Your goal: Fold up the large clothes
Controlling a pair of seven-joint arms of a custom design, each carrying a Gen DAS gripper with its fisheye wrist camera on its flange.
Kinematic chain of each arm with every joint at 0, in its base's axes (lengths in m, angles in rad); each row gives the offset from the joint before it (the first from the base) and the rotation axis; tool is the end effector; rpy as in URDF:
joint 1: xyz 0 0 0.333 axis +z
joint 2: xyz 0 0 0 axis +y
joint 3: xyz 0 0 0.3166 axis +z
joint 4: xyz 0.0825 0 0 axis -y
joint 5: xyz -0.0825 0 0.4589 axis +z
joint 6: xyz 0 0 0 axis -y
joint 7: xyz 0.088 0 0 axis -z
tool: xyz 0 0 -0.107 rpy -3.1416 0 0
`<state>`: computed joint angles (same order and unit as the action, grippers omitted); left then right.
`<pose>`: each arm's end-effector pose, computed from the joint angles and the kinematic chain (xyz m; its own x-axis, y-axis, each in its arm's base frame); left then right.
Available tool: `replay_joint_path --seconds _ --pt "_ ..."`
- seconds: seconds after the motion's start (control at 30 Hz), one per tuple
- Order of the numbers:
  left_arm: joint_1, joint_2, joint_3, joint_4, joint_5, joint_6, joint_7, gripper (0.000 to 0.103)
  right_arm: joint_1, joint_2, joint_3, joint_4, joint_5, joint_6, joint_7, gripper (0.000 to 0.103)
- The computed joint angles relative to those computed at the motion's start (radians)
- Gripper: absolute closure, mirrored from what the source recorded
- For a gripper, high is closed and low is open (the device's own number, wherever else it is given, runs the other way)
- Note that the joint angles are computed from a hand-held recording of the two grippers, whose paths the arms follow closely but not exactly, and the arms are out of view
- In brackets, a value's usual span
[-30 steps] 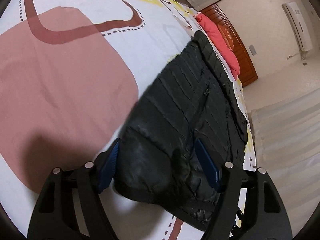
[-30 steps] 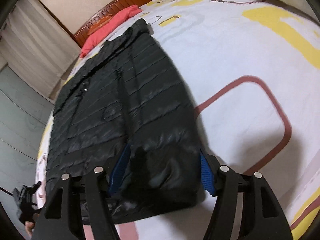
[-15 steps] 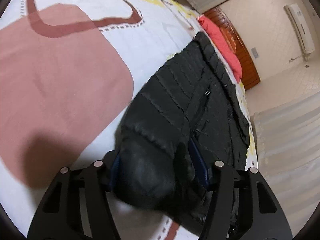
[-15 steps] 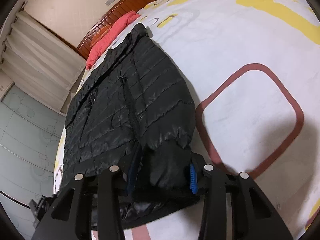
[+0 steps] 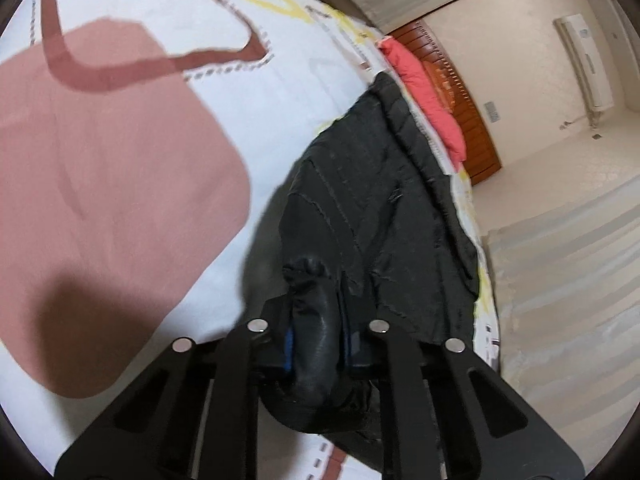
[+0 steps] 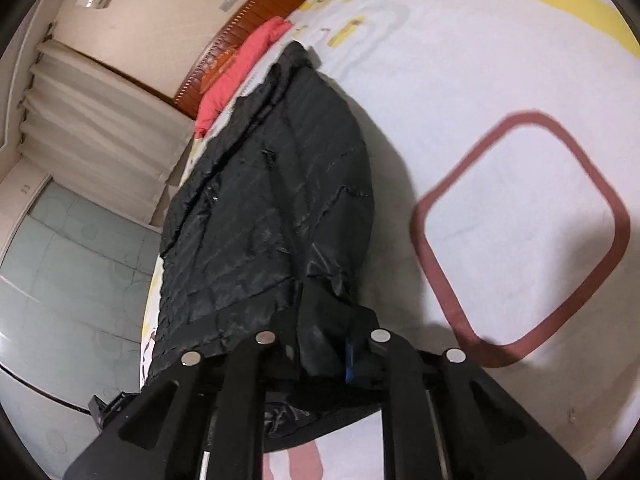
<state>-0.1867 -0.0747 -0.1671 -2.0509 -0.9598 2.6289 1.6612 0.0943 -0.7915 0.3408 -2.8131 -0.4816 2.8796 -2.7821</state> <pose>0.6102 -0.2063 0.5082 0.0246 -0.6962 0.7174 -0.8597 -0.3809 -0.3403 0.3785 0.1943 0.4567 -0.5299 -0.4841 -0.6963 -0.2873 0.8750 -0.3897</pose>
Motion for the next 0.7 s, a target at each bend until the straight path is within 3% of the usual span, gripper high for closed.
replay_joint_path --seconds 0.47,0.57,0.7 --pt "-0.042 -0.253 0.085 -0.082 -0.193 -0.052 0.222 0.093 0.033 -0.235 0.065 -0.014 -0.010 -0.001 -0.015 0.091" --pt "-0.054 -0.235 0.100 -0.025 -0.202 -0.054 0.238 0.093 -0.005 -0.260 0.066 0.014 -0.033 0.017 -0.038 0.091" --pt "-0.047 -0.115 0.089 0.121 -0.214 -0.037 0.245 0.093 -0.121 -0.210 0.049 0.053 -0.050 0.152 -0.082 0.091"
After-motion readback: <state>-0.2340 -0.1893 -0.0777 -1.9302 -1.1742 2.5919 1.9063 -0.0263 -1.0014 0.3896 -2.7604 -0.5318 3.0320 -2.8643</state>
